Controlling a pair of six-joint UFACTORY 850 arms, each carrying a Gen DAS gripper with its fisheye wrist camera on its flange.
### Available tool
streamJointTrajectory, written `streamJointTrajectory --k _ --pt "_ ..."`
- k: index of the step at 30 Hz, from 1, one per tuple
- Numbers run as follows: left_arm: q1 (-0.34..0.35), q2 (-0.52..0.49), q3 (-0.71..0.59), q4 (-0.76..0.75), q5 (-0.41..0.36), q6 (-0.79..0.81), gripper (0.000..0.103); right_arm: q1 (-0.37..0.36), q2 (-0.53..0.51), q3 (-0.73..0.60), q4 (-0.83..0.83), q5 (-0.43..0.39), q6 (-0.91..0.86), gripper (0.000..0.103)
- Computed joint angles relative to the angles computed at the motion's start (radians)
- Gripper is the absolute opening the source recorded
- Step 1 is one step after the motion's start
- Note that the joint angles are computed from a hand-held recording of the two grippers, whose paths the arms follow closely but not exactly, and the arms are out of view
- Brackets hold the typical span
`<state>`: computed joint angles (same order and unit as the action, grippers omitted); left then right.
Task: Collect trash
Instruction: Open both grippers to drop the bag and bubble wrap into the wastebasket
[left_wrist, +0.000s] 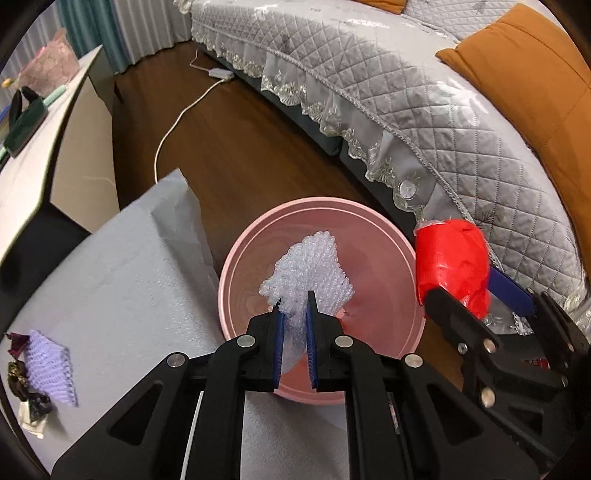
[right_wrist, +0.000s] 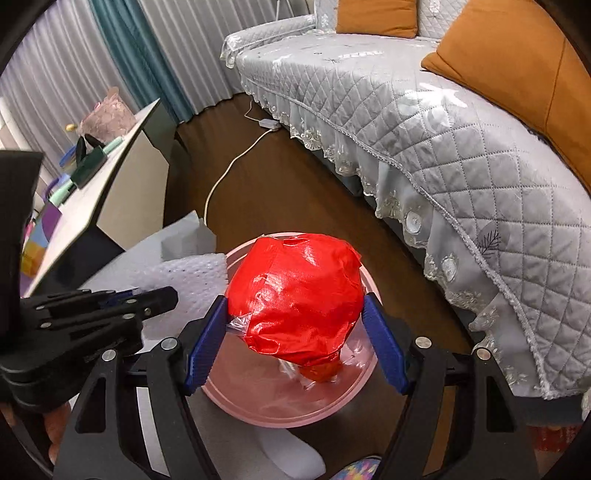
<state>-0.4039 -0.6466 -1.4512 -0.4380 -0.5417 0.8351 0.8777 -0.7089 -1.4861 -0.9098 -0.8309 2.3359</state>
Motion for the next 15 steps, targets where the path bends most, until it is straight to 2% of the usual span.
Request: streamJointTrajectory --k 4,5,6,7,9,10,11,15 --pt "-0.012 -0.02 -0.015 0.059 0.014 -0.065 0.011 -0.013 -0.023 -0.019 0.045 -0.007 -0.054 0.074" --pt "-0.017 -0.025 -0.02 0.093 0.02 -0.104 0.016 -0.018 -0.025 -0.017 0.052 0.001 -0.051 0.076" --pt "-0.02 -0.029 -0.027 0.135 0.024 -0.155 0.034 -0.025 -0.026 -0.012 0.065 0.018 -0.051 0.084" --pt "-0.022 -0.035 -0.035 0.189 0.025 -0.223 0.044 -0.029 -0.03 -0.016 0.092 0.011 -0.06 0.086" --pt "-0.017 -0.034 -0.037 0.238 0.052 -0.281 0.073 -0.034 -0.022 0.001 0.104 0.024 -0.041 0.092" --pt "-0.015 -0.032 -0.036 0.253 0.064 -0.298 0.078 -0.035 -0.015 0.014 0.094 0.04 -0.018 0.094" --pt "-0.01 -0.033 -0.038 0.25 0.069 -0.297 0.083 -0.034 -0.01 0.023 0.084 0.05 0.002 0.096" --pt "0.008 -0.041 -0.049 0.214 0.055 -0.273 0.083 -0.027 -0.021 -0.001 0.073 0.025 -0.032 0.096"
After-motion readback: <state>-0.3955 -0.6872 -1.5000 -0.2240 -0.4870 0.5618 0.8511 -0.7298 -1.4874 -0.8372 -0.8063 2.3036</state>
